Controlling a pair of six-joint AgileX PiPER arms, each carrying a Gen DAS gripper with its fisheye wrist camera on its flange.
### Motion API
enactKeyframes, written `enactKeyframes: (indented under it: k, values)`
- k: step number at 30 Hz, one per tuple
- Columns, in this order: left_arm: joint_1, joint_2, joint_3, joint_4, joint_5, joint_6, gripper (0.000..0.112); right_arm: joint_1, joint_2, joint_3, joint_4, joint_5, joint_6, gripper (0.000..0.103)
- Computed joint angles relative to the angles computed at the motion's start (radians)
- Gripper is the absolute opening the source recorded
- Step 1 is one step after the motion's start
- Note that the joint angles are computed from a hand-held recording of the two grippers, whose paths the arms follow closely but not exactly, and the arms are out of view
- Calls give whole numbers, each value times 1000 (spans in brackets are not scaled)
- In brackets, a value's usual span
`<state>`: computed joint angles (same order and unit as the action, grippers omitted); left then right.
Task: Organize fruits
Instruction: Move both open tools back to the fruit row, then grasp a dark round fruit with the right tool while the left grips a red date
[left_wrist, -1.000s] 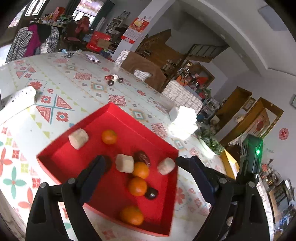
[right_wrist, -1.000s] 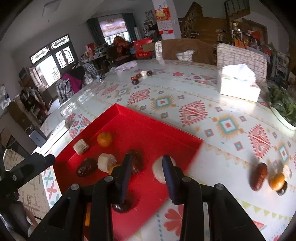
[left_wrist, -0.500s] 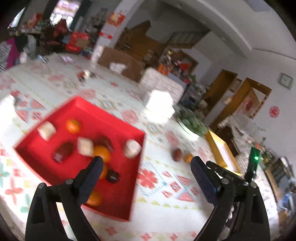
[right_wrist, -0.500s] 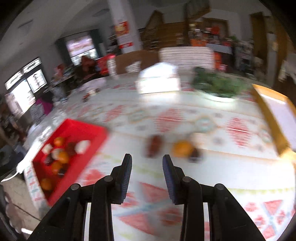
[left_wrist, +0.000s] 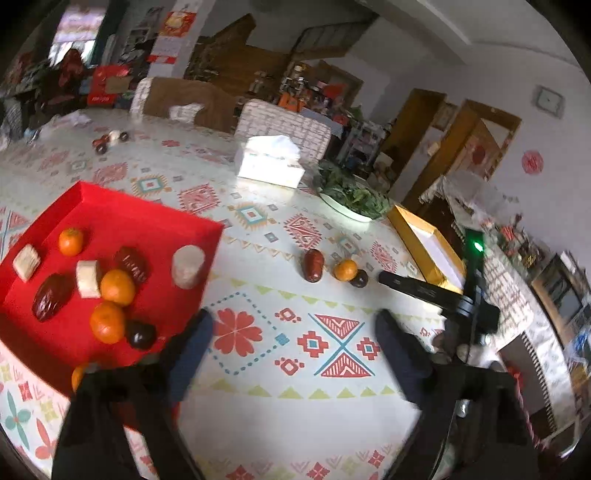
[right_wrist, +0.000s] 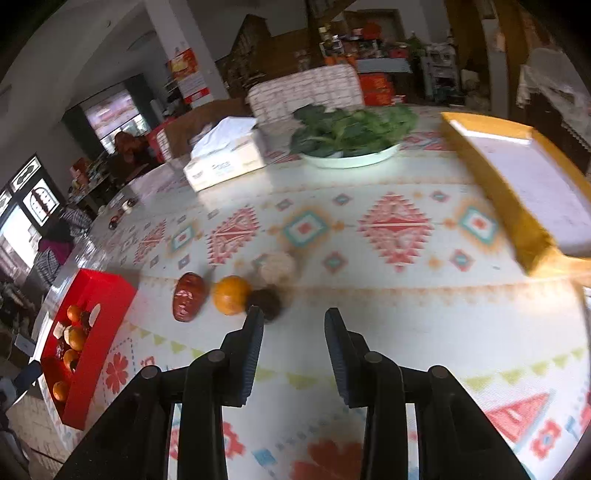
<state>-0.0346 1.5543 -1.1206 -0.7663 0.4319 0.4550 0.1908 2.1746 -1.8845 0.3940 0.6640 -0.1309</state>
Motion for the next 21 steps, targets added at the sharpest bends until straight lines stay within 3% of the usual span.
enactKeyframes:
  k: [3,10,18,21]
  values:
    - [-30,28,-42,110,-4,-86,71,24,54,-76,-43,22,27,38]
    - [-40,153,-184,165,30,-171,71,47,122,-169,-101,83,4,37]
    - [-106,388,-485,337,106,-343,71,49,190,-283,-107,129,-4,37]
    - [-122,487,-608,396,150,-391,71,50,184,-271,-111,119,5,30]
